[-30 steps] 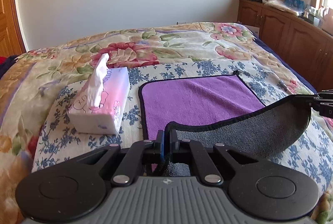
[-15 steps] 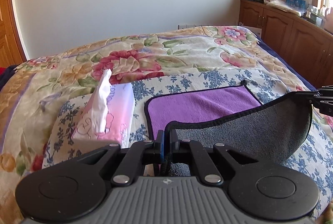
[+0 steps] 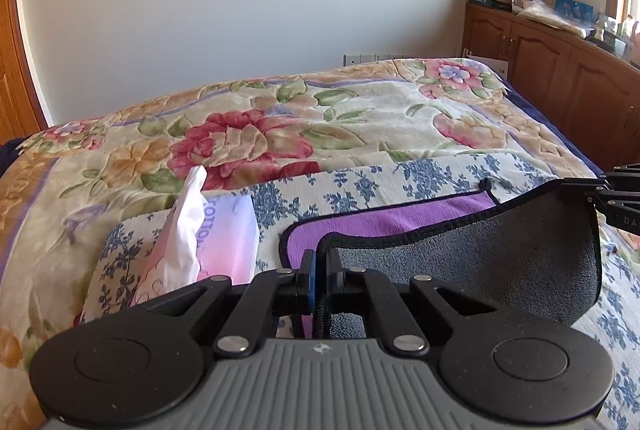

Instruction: Fold towel

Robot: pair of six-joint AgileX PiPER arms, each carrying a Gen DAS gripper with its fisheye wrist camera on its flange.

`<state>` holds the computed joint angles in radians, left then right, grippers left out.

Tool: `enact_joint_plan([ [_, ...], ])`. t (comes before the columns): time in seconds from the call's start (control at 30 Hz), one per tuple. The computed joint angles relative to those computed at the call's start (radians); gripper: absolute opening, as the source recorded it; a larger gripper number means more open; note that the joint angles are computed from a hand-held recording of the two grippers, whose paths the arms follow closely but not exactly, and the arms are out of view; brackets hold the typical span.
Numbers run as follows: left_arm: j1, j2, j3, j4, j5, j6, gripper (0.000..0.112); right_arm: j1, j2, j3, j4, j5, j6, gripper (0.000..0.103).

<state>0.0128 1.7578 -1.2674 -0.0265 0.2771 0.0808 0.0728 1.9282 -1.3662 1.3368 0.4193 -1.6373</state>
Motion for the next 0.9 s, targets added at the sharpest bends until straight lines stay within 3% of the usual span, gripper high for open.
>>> enact_joint_plan([
  [0.3,0.002,0.083,-0.122,-0.002,0.035,0.012,0.005,0.008,0.062,-0.07,0.034,-0.013,-0.033,0.004],
  [0.9,0.005,0.236,-0.316,0.071,0.07,-0.056,0.005,0.02,0.194,-0.255,-0.054,-0.04,0.067,0.004],
])
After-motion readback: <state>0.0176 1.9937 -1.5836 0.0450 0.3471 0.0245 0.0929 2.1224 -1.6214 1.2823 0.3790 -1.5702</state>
